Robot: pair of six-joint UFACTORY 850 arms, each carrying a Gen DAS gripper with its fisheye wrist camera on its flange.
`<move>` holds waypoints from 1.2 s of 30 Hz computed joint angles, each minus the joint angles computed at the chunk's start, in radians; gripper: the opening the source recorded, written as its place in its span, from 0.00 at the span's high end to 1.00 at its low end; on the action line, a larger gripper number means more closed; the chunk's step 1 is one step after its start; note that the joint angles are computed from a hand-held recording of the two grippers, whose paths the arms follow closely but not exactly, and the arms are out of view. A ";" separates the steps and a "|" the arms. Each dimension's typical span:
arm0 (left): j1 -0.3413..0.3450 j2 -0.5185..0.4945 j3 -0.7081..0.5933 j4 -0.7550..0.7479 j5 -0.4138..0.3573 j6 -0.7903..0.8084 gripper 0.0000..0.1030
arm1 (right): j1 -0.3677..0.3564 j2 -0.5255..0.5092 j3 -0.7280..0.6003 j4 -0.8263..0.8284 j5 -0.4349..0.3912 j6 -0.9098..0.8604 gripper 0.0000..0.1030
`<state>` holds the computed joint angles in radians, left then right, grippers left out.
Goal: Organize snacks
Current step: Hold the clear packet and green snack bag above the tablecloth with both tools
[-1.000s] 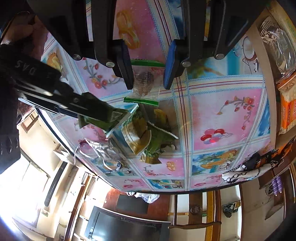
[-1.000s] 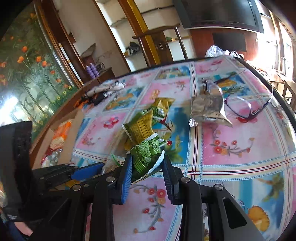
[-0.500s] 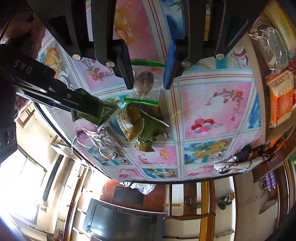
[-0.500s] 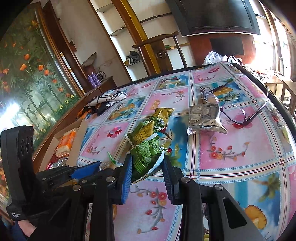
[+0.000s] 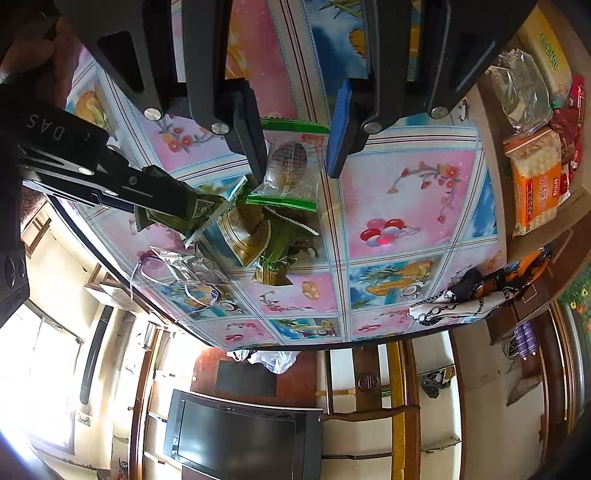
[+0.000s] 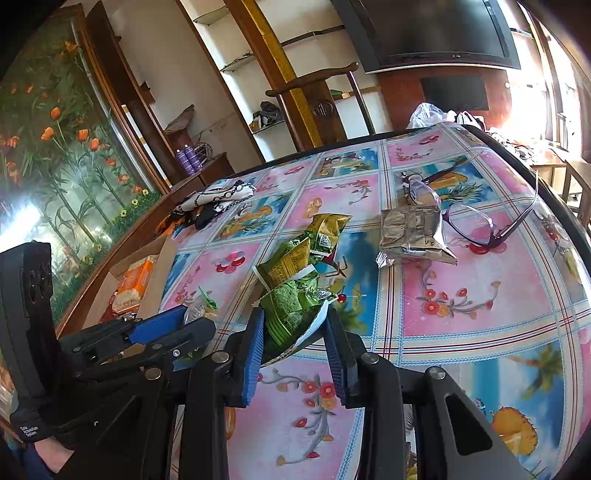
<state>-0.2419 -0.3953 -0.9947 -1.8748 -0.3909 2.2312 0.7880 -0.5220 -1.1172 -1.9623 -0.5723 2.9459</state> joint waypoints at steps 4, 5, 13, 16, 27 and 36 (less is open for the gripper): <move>0.000 0.001 0.000 0.001 -0.002 -0.002 0.69 | 0.001 -0.002 -0.003 0.005 -0.001 -0.005 0.67; 0.000 0.002 0.001 0.001 -0.003 -0.002 0.69 | 0.001 -0.002 -0.003 0.007 -0.001 -0.007 0.67; 0.001 0.005 0.004 0.001 -0.006 -0.005 0.69 | 0.002 -0.001 -0.002 0.000 -0.007 0.002 0.67; 0.002 0.007 0.004 -0.001 -0.007 -0.003 0.69 | 0.003 0.000 -0.001 -0.005 -0.008 0.007 0.67; 0.041 0.024 0.000 0.029 -0.058 -0.049 0.69 | 0.004 -0.004 -0.001 -0.006 -0.015 0.016 0.67; 0.097 0.032 -0.018 0.025 -0.100 -0.071 0.69 | 0.008 -0.020 -0.020 -0.020 -0.009 0.041 0.67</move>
